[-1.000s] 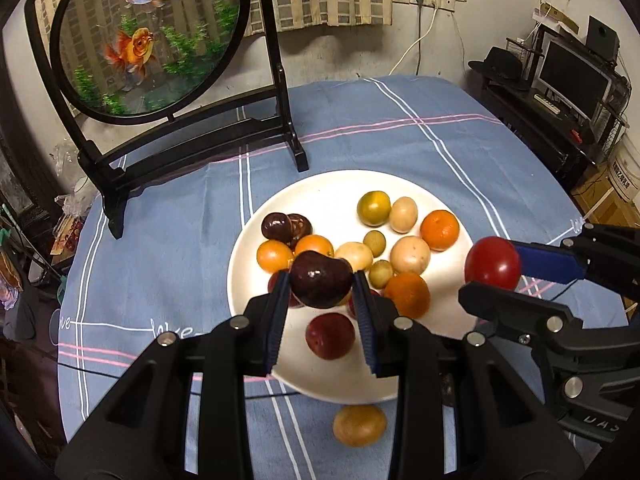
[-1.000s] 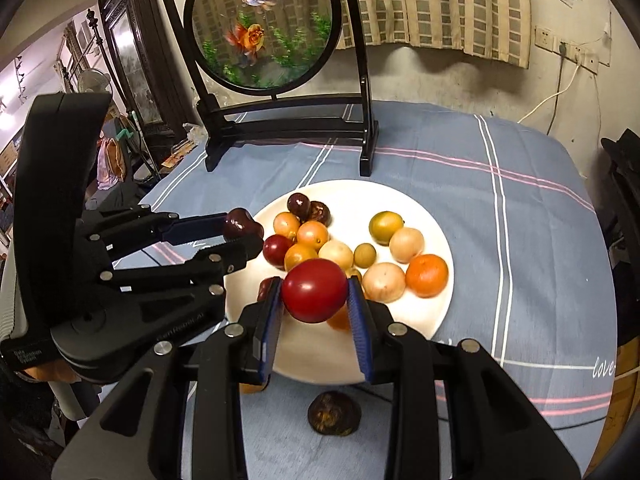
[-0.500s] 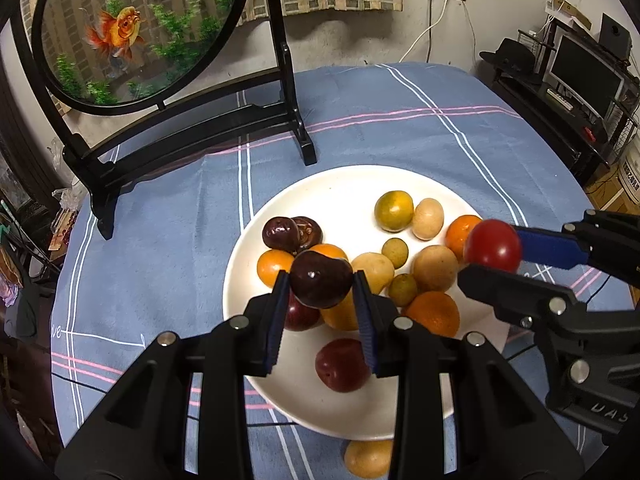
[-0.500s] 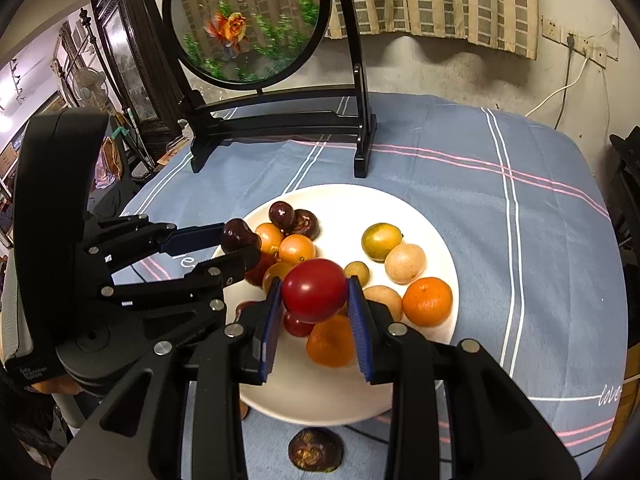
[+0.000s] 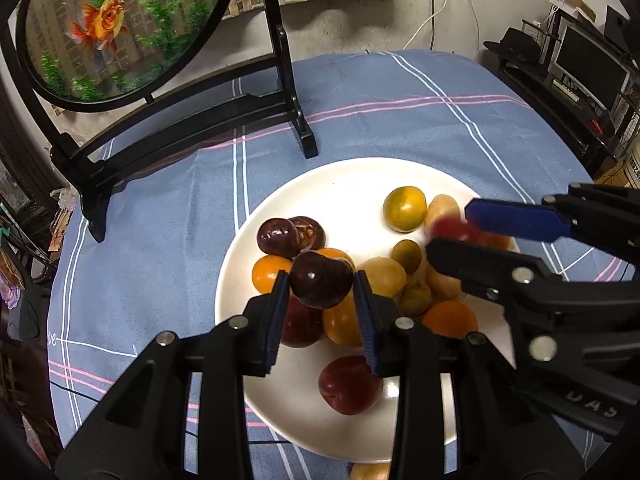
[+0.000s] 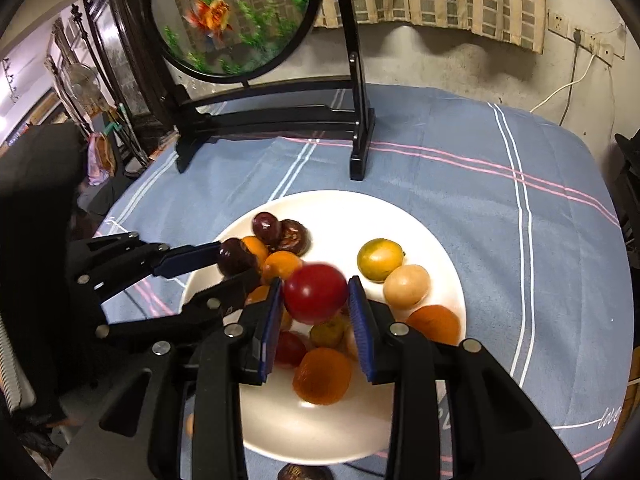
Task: Organize fruits
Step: 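Carry the red and dark plums onto the plate and open both tools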
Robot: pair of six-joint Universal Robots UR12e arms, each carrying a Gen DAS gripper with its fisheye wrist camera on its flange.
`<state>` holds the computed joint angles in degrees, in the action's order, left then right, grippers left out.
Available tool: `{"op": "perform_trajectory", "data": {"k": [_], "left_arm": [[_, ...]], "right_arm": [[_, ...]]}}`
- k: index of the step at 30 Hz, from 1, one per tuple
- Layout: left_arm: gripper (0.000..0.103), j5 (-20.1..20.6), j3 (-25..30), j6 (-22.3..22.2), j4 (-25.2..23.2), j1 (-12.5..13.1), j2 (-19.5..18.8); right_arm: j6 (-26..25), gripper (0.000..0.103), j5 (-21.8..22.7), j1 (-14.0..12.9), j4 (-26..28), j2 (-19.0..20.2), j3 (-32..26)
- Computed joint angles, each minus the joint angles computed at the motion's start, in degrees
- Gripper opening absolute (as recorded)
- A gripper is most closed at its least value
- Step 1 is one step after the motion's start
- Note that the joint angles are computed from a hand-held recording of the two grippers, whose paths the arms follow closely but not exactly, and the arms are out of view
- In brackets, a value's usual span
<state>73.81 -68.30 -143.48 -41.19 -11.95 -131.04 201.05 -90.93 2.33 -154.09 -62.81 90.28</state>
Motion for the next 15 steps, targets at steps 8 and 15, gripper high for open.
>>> {"op": "perform_trajectory", "data": {"k": [8,15], "left_arm": [[0.061,-0.2,-0.1,-1.1,1.9,0.1,-0.2],[0.061,-0.6,-1.2,-0.8,2.5,0.3,0.7]], "right_arm": [[2.4,0.037,-0.5,-0.6,-1.3,-0.9,1.4],[3.2,0.037,-0.6,-0.3,-1.4,-1.9,2.7]]}}
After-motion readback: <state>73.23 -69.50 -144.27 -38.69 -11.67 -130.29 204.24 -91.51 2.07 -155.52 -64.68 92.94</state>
